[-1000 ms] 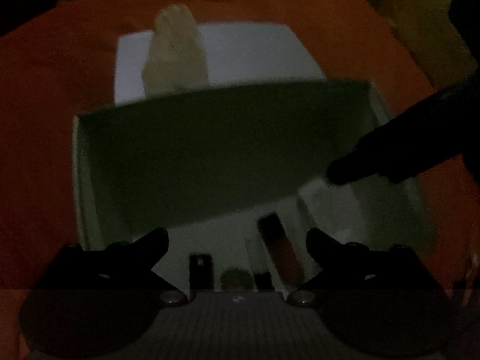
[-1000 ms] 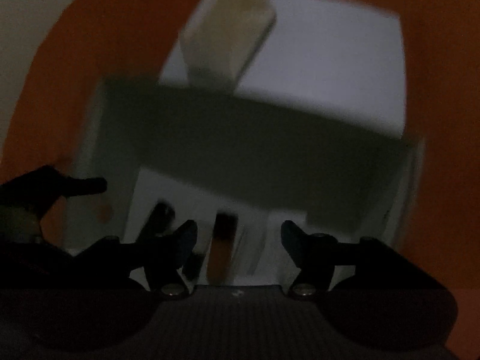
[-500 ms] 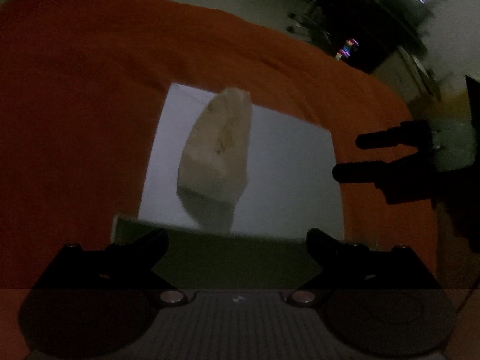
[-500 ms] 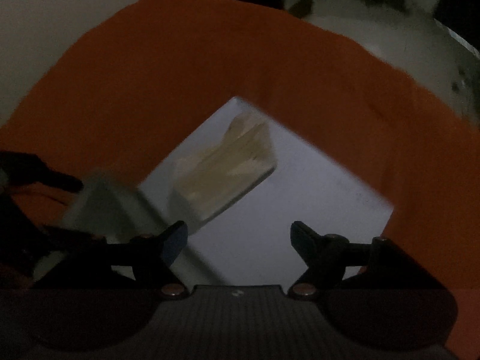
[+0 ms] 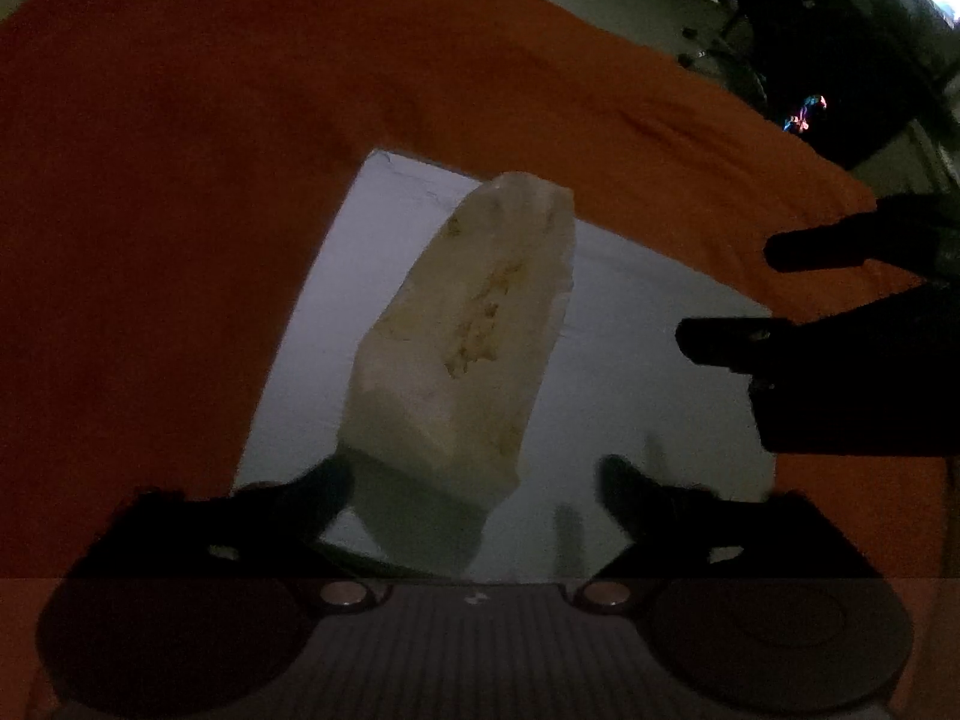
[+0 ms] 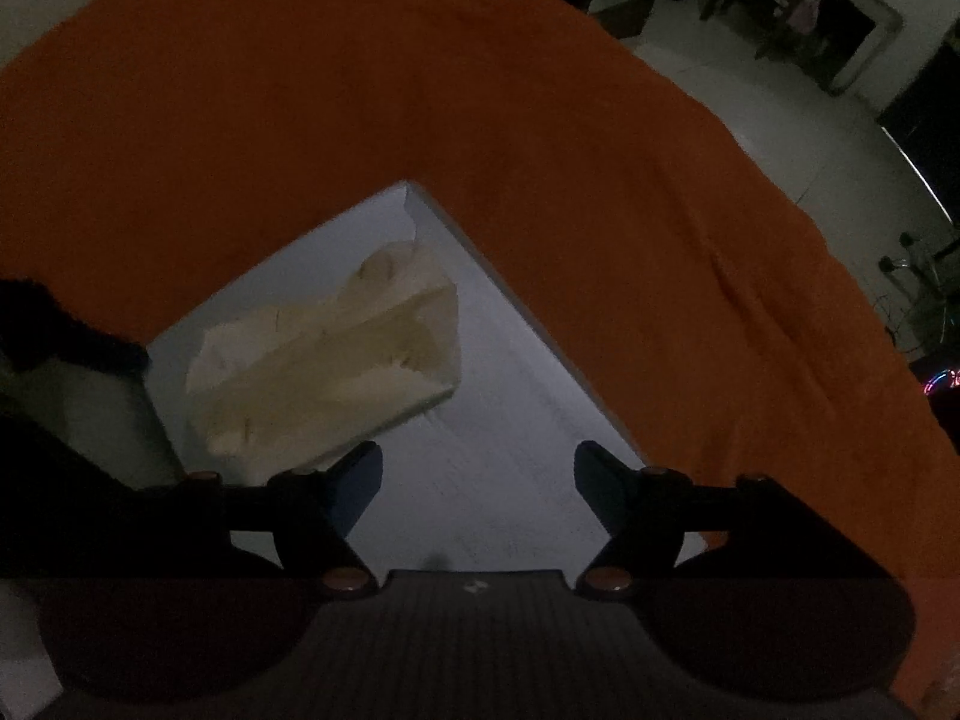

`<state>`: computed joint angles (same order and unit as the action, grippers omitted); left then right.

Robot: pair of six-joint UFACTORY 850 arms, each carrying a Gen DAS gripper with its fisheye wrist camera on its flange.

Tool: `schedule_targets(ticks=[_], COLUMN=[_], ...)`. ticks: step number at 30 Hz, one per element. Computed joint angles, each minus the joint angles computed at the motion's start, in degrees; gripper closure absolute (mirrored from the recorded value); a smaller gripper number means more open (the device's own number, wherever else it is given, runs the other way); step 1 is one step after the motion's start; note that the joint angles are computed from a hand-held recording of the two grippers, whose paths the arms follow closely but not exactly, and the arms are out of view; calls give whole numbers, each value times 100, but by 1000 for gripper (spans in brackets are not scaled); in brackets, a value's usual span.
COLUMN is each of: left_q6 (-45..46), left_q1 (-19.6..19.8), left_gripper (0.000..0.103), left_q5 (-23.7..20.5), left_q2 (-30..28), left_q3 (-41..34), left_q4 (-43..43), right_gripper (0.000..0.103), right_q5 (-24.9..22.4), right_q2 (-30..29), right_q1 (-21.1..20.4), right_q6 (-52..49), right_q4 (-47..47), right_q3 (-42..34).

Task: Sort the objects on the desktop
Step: 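Grasp the crumpled tissue pack with the left tool while the right tool pinches it too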

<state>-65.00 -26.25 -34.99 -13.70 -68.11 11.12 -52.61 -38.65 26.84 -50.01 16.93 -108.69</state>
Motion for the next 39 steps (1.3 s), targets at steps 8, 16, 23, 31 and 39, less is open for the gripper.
schedule_targets(ticks=[8, 16, 23, 31, 39], left_q6=[1618, 3049, 1181, -84, -306], left_q1=[18, 217, 67, 27, -138], left_gripper=[99, 99, 21, 27, 95], left_q5=[757, 756, 561, 77, 401], left_q2=[278, 496, 257, -98, 66], left_q3=[519, 698, 470, -23, 237], left_q4=[-112, -868, 61, 394, 1360], right_gripper=[29, 26, 24, 24, 18], right_q5=[566, 585, 726, 1048, 1384], right_q2=[236, 261, 195, 328, 452], right_q1=[-6, -98, -33, 14, -80], right_q6=[-40, -431, -158, 96, 137], right_q4=[297, 339, 119, -83, 278], right_q3=[471, 555, 578, 906, 1100])
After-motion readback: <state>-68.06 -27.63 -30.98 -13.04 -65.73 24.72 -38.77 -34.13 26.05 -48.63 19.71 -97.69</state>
